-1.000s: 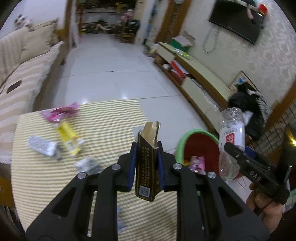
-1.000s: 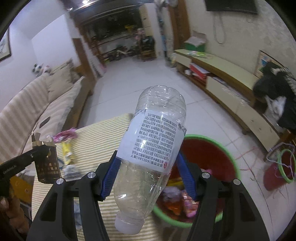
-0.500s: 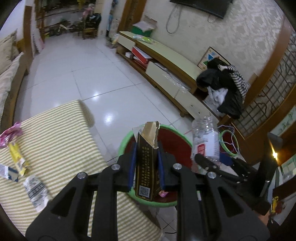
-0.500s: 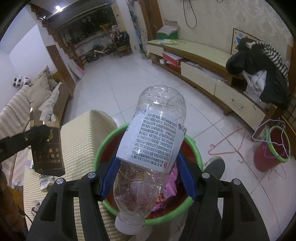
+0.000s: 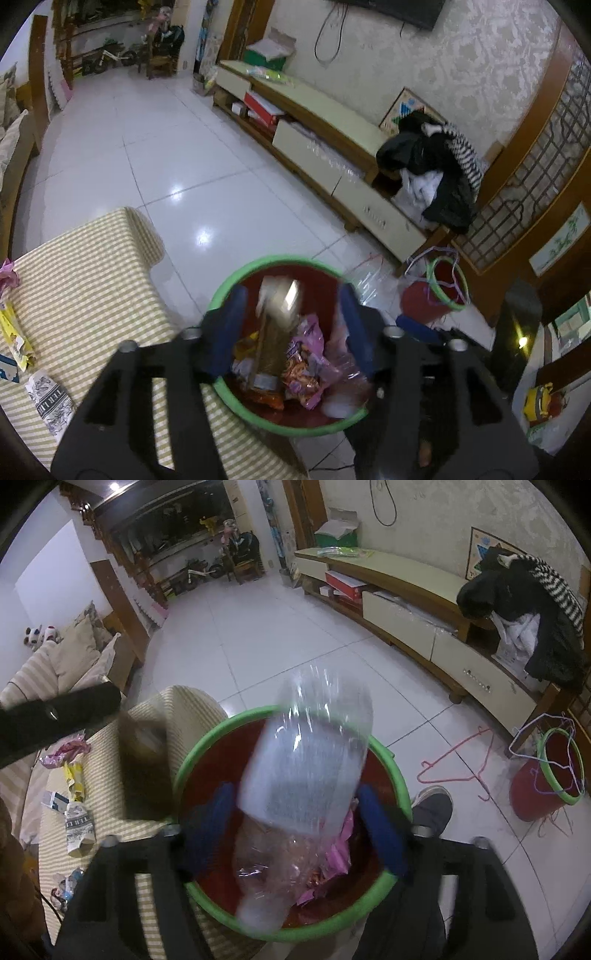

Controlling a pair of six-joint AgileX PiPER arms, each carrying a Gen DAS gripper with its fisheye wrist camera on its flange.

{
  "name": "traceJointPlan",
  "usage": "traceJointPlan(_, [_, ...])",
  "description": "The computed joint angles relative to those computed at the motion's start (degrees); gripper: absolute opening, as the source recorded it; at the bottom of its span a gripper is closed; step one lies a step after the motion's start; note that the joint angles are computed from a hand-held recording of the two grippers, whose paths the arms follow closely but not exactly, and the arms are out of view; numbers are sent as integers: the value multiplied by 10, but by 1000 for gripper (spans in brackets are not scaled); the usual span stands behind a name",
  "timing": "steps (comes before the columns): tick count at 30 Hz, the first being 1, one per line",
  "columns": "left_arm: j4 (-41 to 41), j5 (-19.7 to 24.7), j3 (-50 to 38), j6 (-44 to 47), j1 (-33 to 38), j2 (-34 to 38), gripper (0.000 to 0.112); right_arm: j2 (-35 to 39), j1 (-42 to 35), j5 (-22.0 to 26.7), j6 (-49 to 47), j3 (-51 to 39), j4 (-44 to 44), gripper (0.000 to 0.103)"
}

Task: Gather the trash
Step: 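Open both tools to drop the box and bottle into the bin, then move both open tools back over the table toward the remaining trash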

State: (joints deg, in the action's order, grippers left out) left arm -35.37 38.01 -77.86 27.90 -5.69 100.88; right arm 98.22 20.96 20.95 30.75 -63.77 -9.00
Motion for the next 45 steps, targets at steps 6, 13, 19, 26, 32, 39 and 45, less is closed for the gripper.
traceJointPlan(6, [-26, 2, 8, 12, 31, -14, 84, -1, 14, 6, 40, -5, -35, 89])
traceJointPlan(13, [-7, 4, 38, -2, 82, -57, 97, -5, 47, 23, 77, -24, -70, 94])
traceJointPlan(19, [-23, 35, 88, 44, 166, -108, 97, -2, 104, 46, 104, -57, -98, 95])
traceJointPlan(26, [-54, 85, 126, 117, 302, -152, 97, 24, 195, 88, 139, -127, -137, 95])
traceJointPlan(32, [-60, 131, 132, 173, 441, -161, 97, 73, 260, 117, 136, -201, -133, 95])
traceJointPlan(39, [-66, 166, 97, 207, 564, -116, 97, 151, 320, 162, 101, -314, -118, 95])
traceJointPlan(45, [-59, 164, 60, 201, 596, -65, 97, 224, 343, 203, 64, -412, -87, 95])
